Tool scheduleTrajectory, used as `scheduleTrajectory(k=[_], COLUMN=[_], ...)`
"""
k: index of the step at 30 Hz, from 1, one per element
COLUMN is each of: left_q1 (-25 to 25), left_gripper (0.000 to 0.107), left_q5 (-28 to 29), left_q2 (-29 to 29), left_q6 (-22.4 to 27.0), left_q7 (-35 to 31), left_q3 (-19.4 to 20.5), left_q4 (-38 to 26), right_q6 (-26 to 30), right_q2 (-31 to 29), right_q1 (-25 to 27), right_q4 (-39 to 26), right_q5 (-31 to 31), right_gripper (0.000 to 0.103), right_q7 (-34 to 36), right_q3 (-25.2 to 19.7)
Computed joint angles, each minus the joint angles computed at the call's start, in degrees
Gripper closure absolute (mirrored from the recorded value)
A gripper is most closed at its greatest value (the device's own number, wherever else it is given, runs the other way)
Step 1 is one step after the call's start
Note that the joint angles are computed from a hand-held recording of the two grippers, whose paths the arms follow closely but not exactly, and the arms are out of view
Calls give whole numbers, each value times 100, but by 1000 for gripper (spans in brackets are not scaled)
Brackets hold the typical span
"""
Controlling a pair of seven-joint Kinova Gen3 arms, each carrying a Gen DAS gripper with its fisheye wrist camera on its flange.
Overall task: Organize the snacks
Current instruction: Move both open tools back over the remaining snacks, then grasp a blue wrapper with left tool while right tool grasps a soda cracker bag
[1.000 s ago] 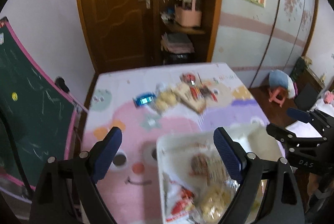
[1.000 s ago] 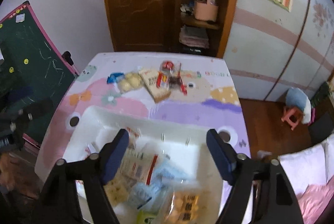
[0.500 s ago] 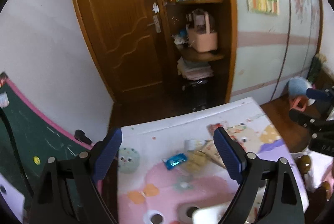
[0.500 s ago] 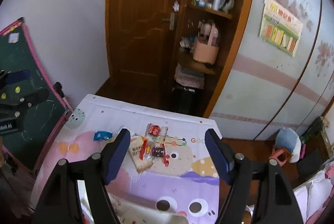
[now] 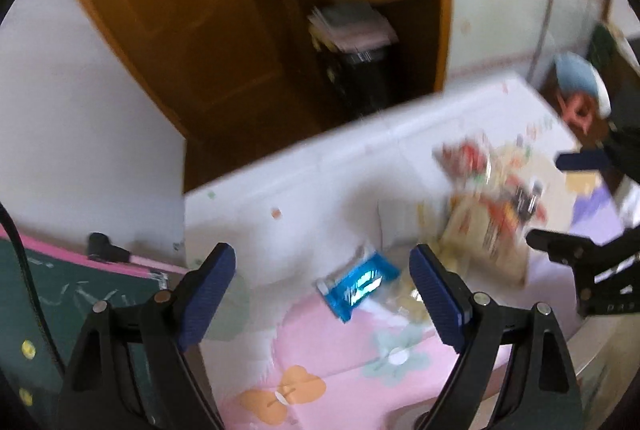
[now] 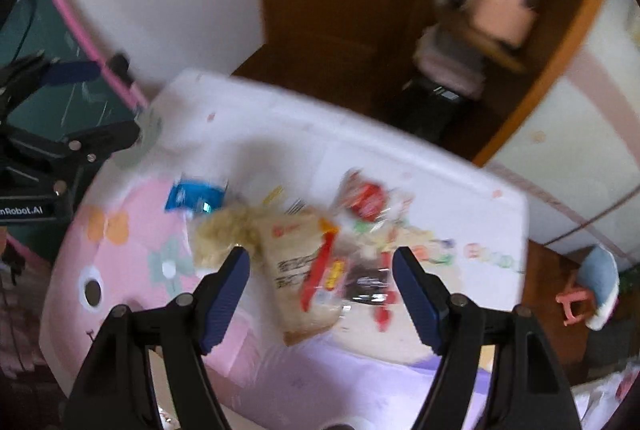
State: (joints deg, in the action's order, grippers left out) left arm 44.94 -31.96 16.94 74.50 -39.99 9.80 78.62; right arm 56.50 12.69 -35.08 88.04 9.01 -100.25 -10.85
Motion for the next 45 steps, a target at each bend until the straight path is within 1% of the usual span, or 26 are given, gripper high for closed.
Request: scheduleTrajectory(k=[3,5,8,10,12,15,17,18,21,22,23,25,27,29,32,35,36,37,39,42,45], left_q1=[-283,-377,-524,-523,-387,-315,-271,-282,-339,-347,-382,-457,-506,-499,-591,-849,-855,-762,-627,-484,-295], left_gripper=[19,19,19,19,19,19,19,19,19,20,21,31,32,34,43,70,74,76,79,80,80], left_q5=[346,455,701,735,566,542,537,556,636,665,732,879,986,1025,1201,1609,1641,1580,1458,1390,1234], left_q2=[82,181,270,379,526,683,746,769,839,856,877,922,989,1045,986,874,859,857,839,763,682], left_q6=[-423,-557,-785,-834,-782,-751,-778,-795,-910,-927,-961,-1009,-1008,-992,-1172,-1456,-1499,-1510,-1535,-1533,-1265], left_q7=[-399,-591,-863,-1005,-1092,-1219,-1232,-1267,-1334,-1340,-1367,-1445,-1514,-1543,-1565,-1786,-1806,-1758,-1634,-1341,-939], left_q3=[38,14,-6,-26,-70,-115,-161,-177,-226,-242,-244,-242,-257,-283,-281,-182,-160,-213,-264,-295,-329], left_q4=[410,600,791,833,806,739,695,660,616,605,592,570,533,496,566,707,725,739,780,855,811], right_q6=[-136,-143,-181,-104,-19,-11,71,178,564,687,800,762,640,547,593,628,540,493,430,232,73], right_q2=[360,569,784,935,1050,1033,1029,1037,1072,1110,1136,1068,979,945,1064,1218,1211,1179,1097,841,501], right_q1=[-82,-130,48,203,260,33,-19,2,221,258,291,364,536,552,459,329,269,253,157,29,2], right_q4=[42,-17,-113,-223,-321,-248,-203,-206,-234,-263,-279,-212,-153,-161,-262,-329,-308,-261,-157,100,299], right_q5=[112,175,-134,-448,-647,-453,-362,-384,-661,-744,-799,-895,-1148,-1224,-1188,-1103,-1019,-992,-876,-648,-573], right_gripper=[29,29,29,29,29,29,34,36,37,39,39,39,39,39,39,39,43,49,50,51,51], right_q7=[78,84,378,676,897,951,1096,1208,1614,1683,1716,1764,1914,1887,1724,1604,1563,1584,1414,1227,984], right_q3=[11,61,43,-17,-38,35,41,27,-33,-20,3,29,-6,15,56,62,77,60,105,107,94])
